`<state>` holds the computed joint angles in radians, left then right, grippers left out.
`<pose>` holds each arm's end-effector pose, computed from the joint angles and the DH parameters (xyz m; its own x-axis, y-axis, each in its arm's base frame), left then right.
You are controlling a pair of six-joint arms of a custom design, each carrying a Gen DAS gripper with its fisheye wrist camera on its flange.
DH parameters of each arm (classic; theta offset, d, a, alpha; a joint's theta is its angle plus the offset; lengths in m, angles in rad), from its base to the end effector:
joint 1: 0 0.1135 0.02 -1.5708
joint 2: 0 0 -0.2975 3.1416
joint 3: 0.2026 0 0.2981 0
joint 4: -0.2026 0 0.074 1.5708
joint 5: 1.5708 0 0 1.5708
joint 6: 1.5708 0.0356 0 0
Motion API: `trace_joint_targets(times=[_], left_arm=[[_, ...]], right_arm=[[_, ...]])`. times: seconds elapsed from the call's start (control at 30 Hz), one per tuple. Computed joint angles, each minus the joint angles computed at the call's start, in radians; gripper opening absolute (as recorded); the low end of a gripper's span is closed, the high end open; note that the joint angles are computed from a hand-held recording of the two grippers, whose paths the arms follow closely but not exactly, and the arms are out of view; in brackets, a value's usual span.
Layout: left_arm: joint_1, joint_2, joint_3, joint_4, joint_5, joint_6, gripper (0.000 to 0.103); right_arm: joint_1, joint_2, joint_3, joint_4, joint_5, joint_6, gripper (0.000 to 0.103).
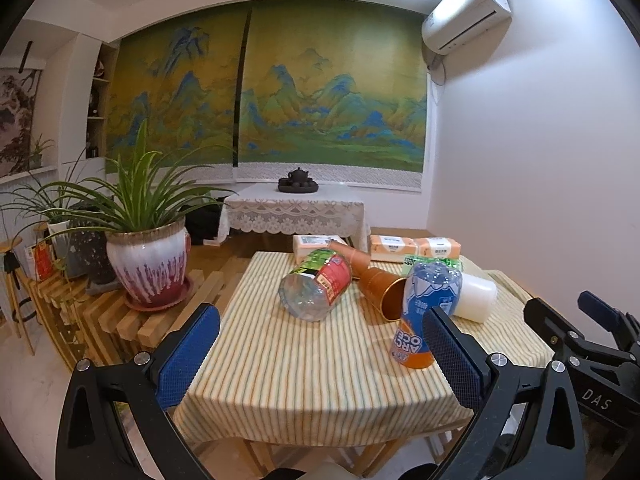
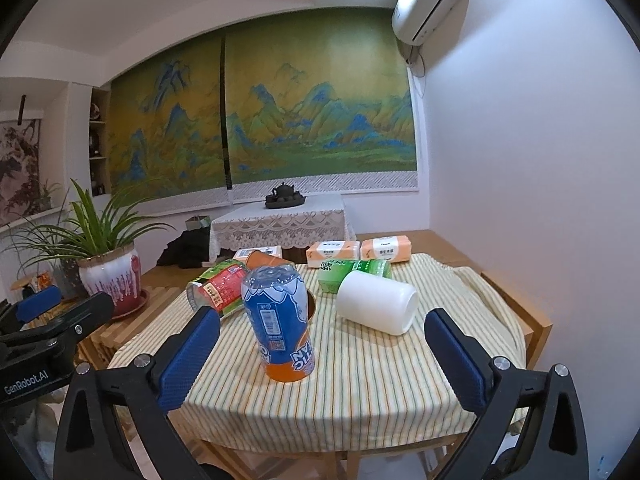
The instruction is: Flip cup upside down
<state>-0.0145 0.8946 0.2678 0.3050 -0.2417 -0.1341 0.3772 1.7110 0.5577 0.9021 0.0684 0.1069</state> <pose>0.2086 0.0055 0.1885 -0.2849 -0.1257 -0.9503 -0.2533 0.9660 -0.0518 0.3178 0.1233 0.1383 -0.2624 0.0105 -0.9649 -0.2795 0.9562 0.0865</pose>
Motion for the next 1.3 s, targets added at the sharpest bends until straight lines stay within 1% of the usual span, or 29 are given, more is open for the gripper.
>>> trace_joint_targets(times=[0.07,0.23,0.33,0.8,1.3], left_arm=[[0.004,0.005,-0.004,0.009,-0.008,0.001,0.102],[0.028,0.036,-0.005,0.028,0.006,0.014,0.102],[0.039,0.059,-0.002,0.034,0.026,0.013,0.102],[0.027,0.059,0.003,0.032,0.018,0.014,0.102],[0.034,0.085,0.019,0.034,0.036,0.011,0.102]], right_arm=[[0.006,-0.001,-0.005,0.009,0.016,-0.004,0.101],[0.029,0.003,-0.015,0.035,0.074,-0.028,0.101],[0.029,0.002,-0.015,0.031,0.067,-0.025,0.101],[0.015,-0.01,-0.025,0.053,0.061,-0.012,0.102],[0.009,-0.007,-0.023,0.054,0.057,-0.012,0.102]])
